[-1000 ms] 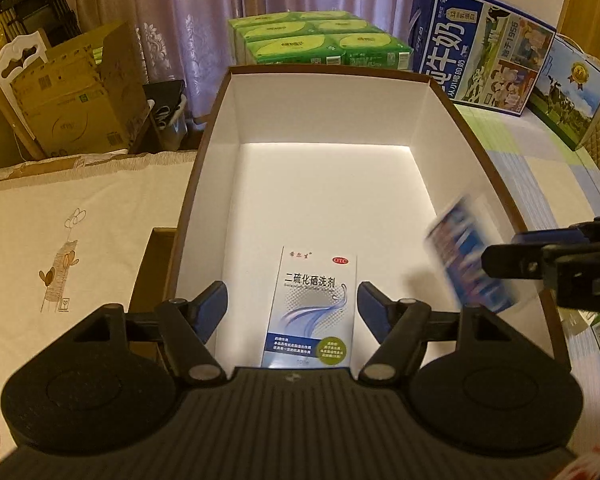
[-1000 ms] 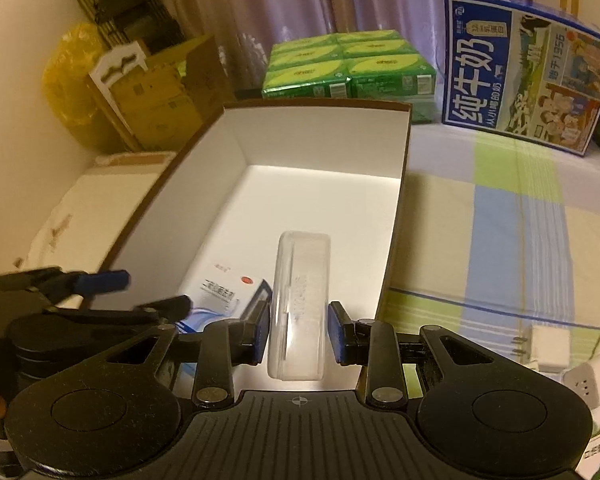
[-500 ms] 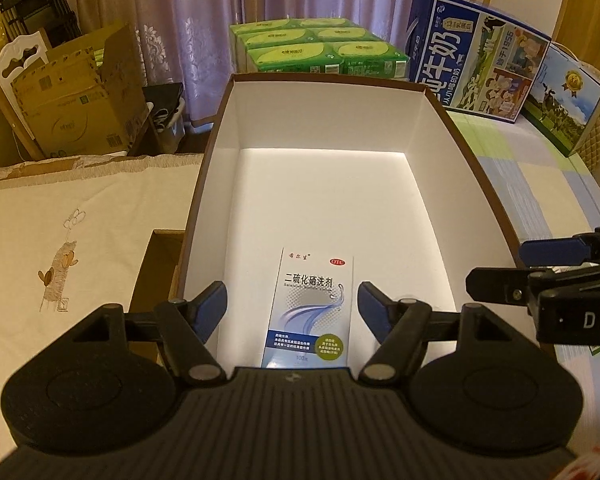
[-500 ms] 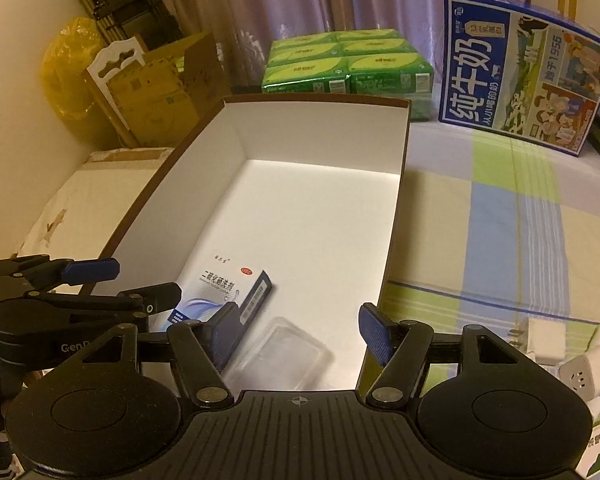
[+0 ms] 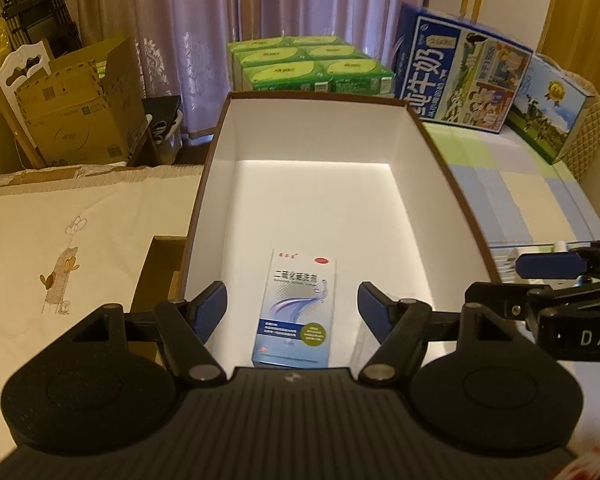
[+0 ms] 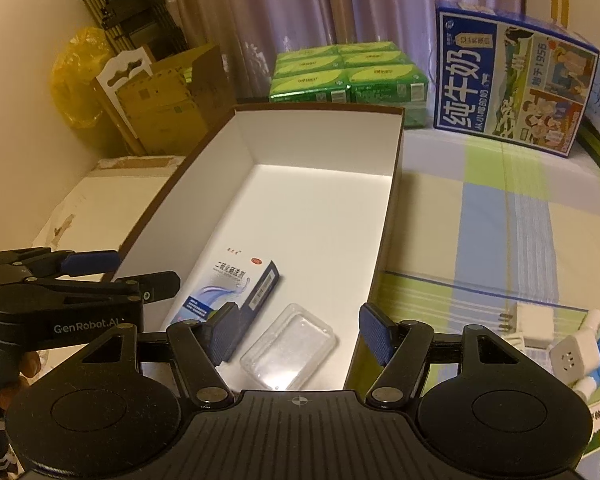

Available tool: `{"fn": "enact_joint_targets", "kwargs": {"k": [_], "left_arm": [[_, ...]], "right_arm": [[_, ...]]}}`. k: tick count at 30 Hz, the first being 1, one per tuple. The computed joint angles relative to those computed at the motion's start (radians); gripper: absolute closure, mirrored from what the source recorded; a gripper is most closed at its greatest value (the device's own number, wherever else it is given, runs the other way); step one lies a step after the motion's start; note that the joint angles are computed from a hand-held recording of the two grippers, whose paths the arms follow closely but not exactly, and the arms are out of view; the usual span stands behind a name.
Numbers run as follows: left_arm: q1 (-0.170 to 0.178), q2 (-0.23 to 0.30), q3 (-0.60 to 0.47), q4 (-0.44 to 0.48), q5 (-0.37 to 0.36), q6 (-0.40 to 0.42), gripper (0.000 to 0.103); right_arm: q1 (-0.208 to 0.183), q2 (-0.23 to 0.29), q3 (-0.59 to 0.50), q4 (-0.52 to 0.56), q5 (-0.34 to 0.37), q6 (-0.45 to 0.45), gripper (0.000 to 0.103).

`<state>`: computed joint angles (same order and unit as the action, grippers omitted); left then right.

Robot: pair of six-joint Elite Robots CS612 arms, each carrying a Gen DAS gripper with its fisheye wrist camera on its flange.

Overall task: Organize rigid objects
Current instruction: 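Move both tools back over the remaining items on the table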

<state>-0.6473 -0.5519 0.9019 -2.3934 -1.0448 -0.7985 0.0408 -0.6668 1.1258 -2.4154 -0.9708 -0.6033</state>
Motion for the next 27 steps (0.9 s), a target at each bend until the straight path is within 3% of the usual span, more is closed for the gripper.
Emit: {"fn": "enact_joint_targets", "kwargs": {"k": [8, 19, 27], "left_arm": [[-0.025, -0.016, 0.021, -0.068, -0.006, 0.043, 0.034], [-0.066, -0.006, -0.005, -0.091, -0.037, 0.082, 0.032], [-0.094, 0.063, -0.135, -0.057, -0.12, 0.134, 0.032]], "right_arm": [[-0.039, -0.039, 0.073, -0.07, 0.053, 0.048, 0.039], [-0.11, -0.07, 0.124, -0.106, 0.102, 0.113, 0.034], [-0.164, -0.071, 0.097, 0.006, 0.092, 0.058, 0.033]]}}
